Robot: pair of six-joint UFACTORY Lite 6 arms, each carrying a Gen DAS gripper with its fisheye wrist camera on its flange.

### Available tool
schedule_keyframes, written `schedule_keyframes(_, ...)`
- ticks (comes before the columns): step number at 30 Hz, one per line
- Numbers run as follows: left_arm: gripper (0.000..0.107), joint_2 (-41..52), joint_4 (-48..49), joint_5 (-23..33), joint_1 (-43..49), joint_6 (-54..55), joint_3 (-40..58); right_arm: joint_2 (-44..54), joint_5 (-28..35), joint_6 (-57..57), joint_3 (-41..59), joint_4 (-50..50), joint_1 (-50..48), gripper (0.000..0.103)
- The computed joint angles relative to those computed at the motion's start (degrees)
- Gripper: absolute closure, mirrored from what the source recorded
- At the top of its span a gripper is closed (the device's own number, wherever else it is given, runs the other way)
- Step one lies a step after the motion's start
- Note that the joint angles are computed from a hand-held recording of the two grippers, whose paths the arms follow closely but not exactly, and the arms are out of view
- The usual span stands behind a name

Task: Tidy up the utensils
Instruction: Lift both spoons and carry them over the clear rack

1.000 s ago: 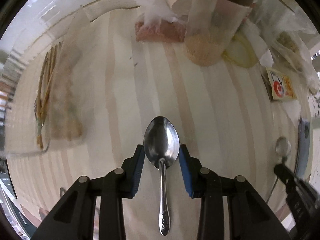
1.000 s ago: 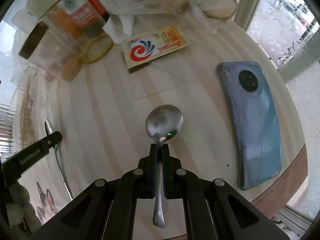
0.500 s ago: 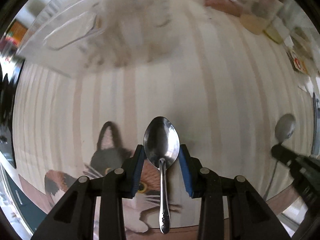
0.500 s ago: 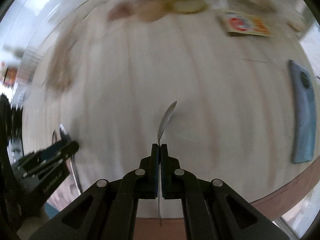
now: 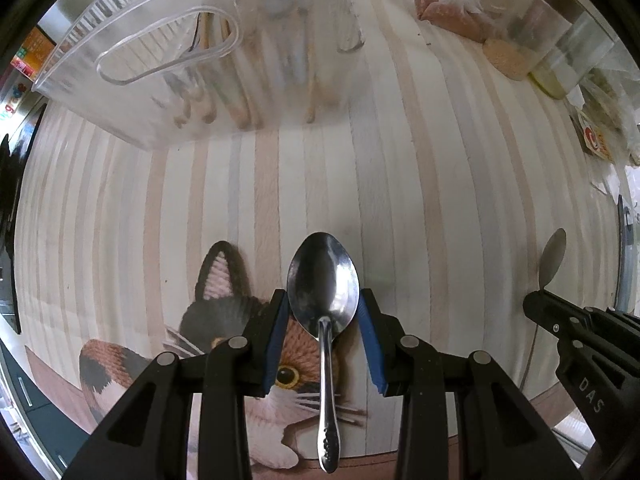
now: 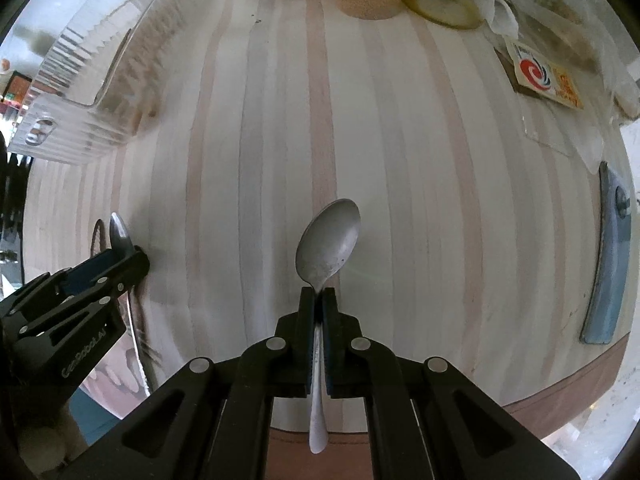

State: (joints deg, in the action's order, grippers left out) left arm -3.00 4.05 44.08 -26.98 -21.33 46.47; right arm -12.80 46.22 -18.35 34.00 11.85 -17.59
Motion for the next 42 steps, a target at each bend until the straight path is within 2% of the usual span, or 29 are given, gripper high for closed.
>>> schedule_keyframes(7,0.075,-1.2,1.6,2.8,-4.0,-2.2,4.2,-2.2,-1.1,4.0,-1.1,1.6,2.8,0.102)
schedule_keyframes(15,0.075,-4.2,1.1,7.8,-5.0,0.0,11.9,-6.4,4.0,2.9,2.9,4.6,0.2,0.102)
schedule_keyframes(25,0.075,-2.5,-0.4,14.6,-2.9,4.0,28.8,-7.0,12.7,-0.8,17.0,10.4,-5.0,0.102)
schedule_keyframes(33,0.075,7.5,-1.3,20.5,2.2,8.4,51.5,1.2,17.3,-1.6,35.7,14.4,-6.3,0.102)
schedule_keyframes(42,0.075,27.2,-4.6,29.8,12.6,15.2,83.7,19.7,17.8,8.6,61.9,13.9,5.7,0.102)
